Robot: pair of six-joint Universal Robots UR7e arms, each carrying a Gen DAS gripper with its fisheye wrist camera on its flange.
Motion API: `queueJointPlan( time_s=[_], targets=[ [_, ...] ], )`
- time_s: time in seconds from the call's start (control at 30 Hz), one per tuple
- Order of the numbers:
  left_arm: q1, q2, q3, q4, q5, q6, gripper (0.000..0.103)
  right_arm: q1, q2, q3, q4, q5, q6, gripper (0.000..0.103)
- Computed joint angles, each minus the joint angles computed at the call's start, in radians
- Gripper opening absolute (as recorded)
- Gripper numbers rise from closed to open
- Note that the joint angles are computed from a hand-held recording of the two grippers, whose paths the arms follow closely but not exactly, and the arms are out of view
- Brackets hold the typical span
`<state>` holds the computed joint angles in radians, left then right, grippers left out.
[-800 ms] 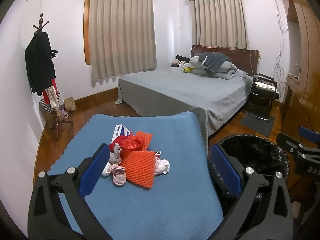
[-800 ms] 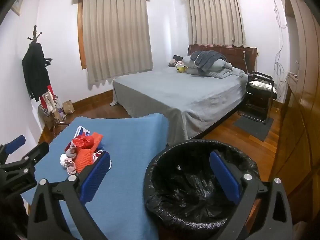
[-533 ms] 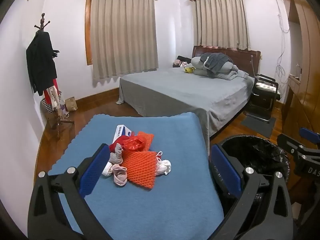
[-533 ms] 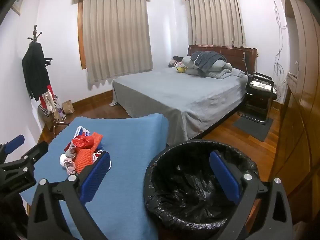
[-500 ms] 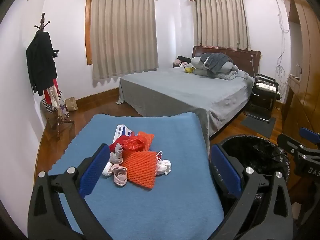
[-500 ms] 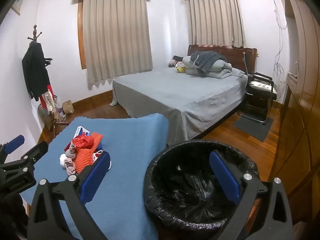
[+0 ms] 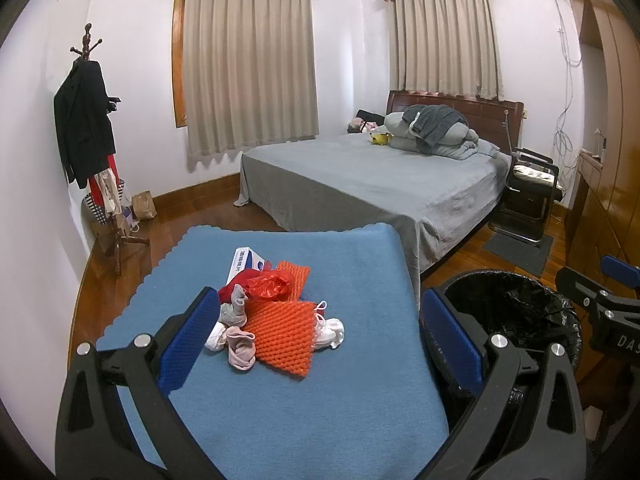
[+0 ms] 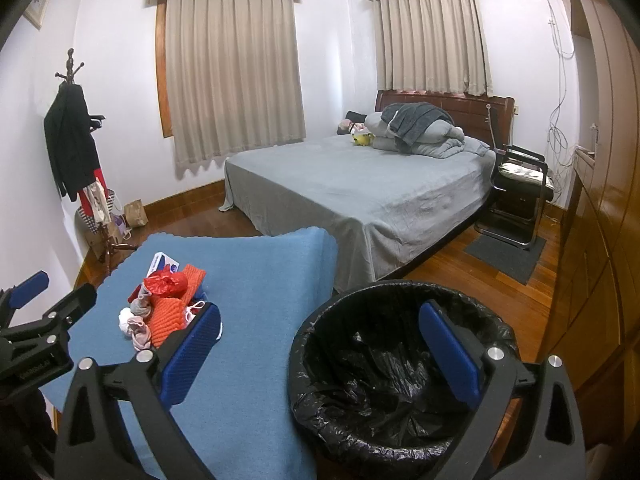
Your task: Collect trash
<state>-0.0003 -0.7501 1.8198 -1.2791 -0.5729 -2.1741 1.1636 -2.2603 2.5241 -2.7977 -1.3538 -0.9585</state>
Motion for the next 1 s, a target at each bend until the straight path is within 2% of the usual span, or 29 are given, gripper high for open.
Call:
queueJointPlan(
  time_s=[1.0],
  targets=[
    [0.001, -0.002, 0.001, -0.005, -0.002, 0.002, 0.098, 0.010, 0.004, 0.000, -0.004, -0.011, 0.004, 0.097]
  ],
)
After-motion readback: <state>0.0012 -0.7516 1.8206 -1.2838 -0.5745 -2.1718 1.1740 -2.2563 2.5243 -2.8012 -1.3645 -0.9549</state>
